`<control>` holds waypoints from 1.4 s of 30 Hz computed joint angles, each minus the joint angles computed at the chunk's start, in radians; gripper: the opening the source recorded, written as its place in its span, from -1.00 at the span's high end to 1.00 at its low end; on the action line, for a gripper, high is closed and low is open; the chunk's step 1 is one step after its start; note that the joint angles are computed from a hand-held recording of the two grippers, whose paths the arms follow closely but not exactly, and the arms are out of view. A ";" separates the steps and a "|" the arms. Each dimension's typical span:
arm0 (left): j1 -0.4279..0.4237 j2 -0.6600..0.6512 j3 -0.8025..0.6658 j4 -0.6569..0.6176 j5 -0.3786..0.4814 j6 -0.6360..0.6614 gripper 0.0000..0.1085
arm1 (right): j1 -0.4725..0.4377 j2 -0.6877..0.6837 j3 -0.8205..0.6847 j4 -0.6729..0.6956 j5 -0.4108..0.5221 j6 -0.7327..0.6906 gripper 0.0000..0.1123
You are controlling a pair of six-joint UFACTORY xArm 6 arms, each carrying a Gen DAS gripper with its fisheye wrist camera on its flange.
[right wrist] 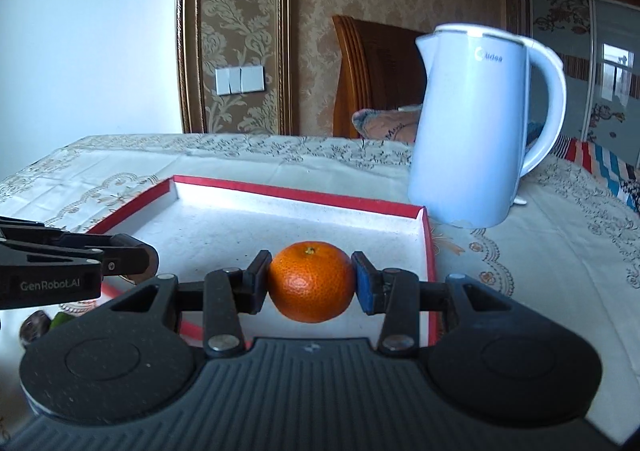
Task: Organize fruits
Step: 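Carry the eggplant chunk and mandarin into the red tray while both tools open to release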
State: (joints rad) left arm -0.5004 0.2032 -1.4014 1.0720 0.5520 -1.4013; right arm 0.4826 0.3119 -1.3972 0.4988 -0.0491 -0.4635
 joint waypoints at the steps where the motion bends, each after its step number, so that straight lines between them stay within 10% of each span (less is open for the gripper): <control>1: 0.002 0.016 -0.018 -0.019 0.003 0.019 0.42 | -0.006 0.014 -0.015 -0.037 0.011 0.039 0.28; 42: 0.032 0.287 -0.385 -0.174 0.183 0.177 0.42 | -0.060 0.356 -0.565 -0.554 0.418 0.519 0.28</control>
